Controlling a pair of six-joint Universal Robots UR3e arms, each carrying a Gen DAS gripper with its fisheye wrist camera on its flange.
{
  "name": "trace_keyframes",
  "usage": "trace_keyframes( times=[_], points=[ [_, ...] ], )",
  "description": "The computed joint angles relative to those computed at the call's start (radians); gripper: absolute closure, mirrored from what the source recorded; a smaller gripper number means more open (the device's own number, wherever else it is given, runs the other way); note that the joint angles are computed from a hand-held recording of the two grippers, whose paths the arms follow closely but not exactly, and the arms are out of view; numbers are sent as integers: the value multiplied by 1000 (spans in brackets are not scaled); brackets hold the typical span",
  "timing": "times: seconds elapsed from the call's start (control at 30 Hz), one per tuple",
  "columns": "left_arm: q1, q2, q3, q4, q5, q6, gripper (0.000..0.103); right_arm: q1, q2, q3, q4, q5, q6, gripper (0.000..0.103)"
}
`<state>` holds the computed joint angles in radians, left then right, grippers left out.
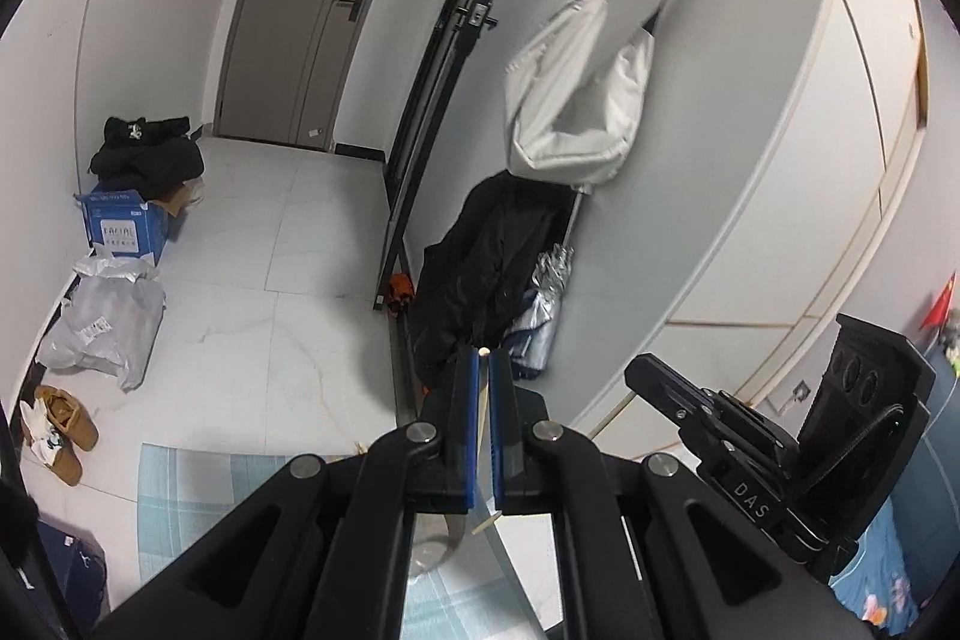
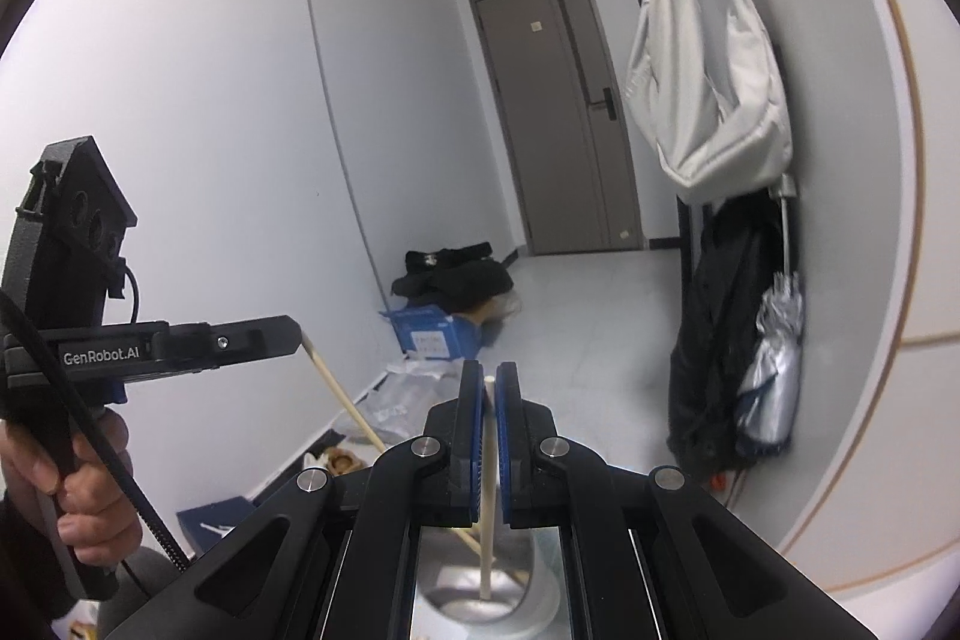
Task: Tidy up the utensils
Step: 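Lower the chopsticks into the holder and open both grippers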
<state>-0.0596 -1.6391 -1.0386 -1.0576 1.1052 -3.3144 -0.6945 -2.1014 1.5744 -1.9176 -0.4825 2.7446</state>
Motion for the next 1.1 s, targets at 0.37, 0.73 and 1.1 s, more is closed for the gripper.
trace_keyframes(
  times=[0.37, 0.73, 1.1],
  points=[
    [87, -69, 9, -16, -85, 22, 103, 328, 369, -206, -370, -261, 196, 100],
    [88, -103, -3, -15, -64, 38, 103, 460, 492, -197, -452, -373, 136, 100],
    [73, -101, -40, -50, -80, 88, 103, 474, 497, -150, -414, -395, -53, 99]
  ],
)
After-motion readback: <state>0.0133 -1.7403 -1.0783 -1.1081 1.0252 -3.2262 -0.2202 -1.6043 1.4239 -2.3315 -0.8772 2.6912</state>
